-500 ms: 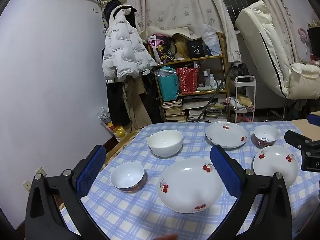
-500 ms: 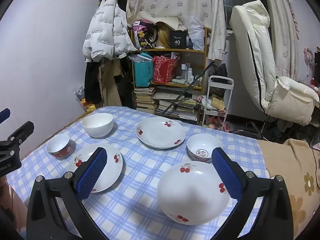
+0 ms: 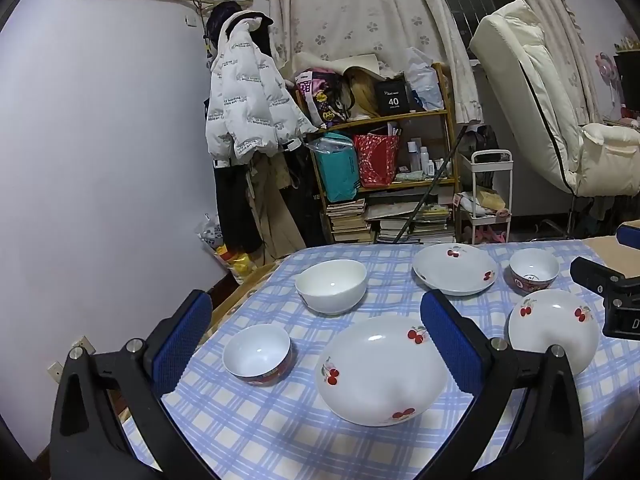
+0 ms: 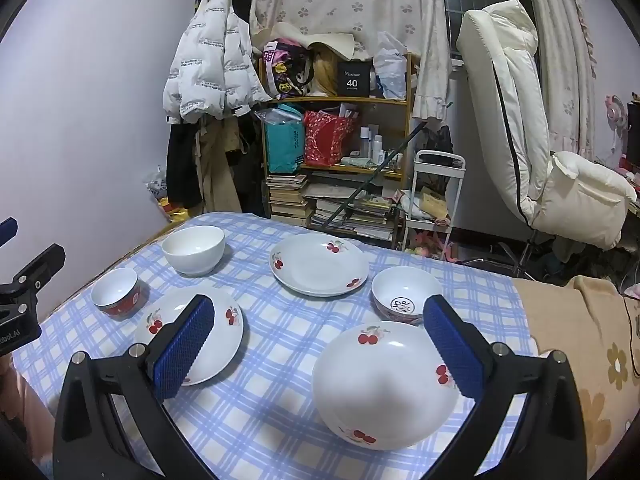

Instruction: Organize plates and bowls

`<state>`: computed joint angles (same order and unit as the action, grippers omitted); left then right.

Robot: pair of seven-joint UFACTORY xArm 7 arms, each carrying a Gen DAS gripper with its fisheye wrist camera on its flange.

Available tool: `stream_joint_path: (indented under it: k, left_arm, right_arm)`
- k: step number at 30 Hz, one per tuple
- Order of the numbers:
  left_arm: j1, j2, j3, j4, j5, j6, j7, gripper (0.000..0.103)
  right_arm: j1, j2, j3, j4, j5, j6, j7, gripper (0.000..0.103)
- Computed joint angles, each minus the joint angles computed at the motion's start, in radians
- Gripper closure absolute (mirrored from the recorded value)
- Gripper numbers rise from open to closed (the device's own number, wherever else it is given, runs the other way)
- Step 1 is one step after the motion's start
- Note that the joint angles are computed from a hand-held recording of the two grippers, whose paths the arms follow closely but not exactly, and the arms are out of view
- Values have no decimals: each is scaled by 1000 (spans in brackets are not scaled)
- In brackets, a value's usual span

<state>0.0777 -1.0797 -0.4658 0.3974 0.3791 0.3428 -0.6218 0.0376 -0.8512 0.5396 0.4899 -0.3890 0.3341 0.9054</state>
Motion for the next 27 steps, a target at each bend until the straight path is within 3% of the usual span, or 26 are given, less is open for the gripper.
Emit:
stream_joint_path:
  k: [27]
  left_arm:
    - [-14, -19, 3, -8, 2, 19, 5, 1]
  right_arm:
    - [2, 1, -5, 1, -1, -3, 1, 0]
